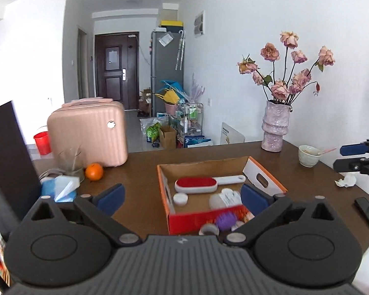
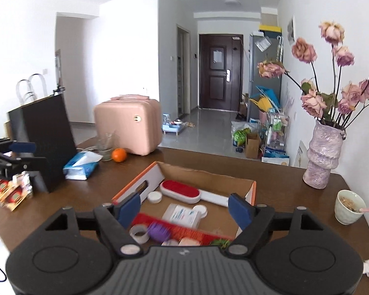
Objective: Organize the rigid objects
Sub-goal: 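Withdraw both tools up and away from the box, then grasp the clear tape roll with the left gripper while the right grasps the green spray bottle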
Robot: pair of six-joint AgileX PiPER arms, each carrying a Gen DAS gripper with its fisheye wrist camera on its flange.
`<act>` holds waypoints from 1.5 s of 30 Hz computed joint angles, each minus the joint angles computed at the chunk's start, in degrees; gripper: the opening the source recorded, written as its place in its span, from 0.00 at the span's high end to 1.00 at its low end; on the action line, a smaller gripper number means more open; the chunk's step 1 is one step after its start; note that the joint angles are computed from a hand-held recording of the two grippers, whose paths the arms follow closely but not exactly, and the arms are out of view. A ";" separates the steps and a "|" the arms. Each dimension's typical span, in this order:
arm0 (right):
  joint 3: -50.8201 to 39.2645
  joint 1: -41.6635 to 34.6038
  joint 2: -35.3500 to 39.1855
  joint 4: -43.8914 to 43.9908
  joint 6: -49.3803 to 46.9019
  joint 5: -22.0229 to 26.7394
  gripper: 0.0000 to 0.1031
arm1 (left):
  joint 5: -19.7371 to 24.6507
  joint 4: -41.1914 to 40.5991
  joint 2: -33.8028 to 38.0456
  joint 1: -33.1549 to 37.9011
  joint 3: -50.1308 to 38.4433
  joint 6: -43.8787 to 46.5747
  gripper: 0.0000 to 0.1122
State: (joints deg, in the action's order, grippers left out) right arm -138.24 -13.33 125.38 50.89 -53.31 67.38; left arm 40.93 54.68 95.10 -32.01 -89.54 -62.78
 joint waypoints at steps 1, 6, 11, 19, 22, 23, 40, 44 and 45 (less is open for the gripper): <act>5.73 -1.05 -3.33 1.51 -3.44 -0.40 0.20 | 0.87 2.66 -1.99 -1.53 3.04 -3.20 0.08; 34.07 -7.40 -17.57 13.39 -21.96 -2.06 0.15 | 10.50 15.48 -9.75 -11.65 17.07 -16.64 0.08; 49.98 -11.29 -25.59 17.25 -32.18 -3.82 0.14 | 19.70 22.76 -14.28 -21.58 27.34 -28.43 0.08; 67.81 -15.12 -31.40 21.08 -41.60 -6.82 0.14 | 24.78 25.34 -15.57 -29.64 38.43 -49.18 0.08; 71.31 -15.34 -31.27 20.24 -41.66 -8.58 0.14 | 24.34 25.72 -15.01 -30.51 41.15 -53.32 0.08; 72.14 -15.25 -30.75 20.41 -42.04 -9.32 0.14 | 22.99 25.98 -14.78 -30.04 41.80 -54.38 0.08; 66.82 -6.28 -17.12 21.39 -33.89 -27.23 0.14 | -6.77 24.82 6.89 -7.89 23.67 -40.23 0.08; 56.66 -3.07 -9.92 18.51 -25.17 -27.58 0.14 | -8.53 19.35 16.86 -2.65 10.04 -29.15 0.08; 53.41 -2.01 -7.61 17.93 -22.31 -28.12 0.14 | -8.91 17.03 19.70 -1.44 6.03 -25.14 0.08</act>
State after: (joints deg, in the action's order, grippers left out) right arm -84.82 -15.34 117.77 68.82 -75.62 39.26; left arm 32.02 71.71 114.80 -33.44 -83.51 -87.93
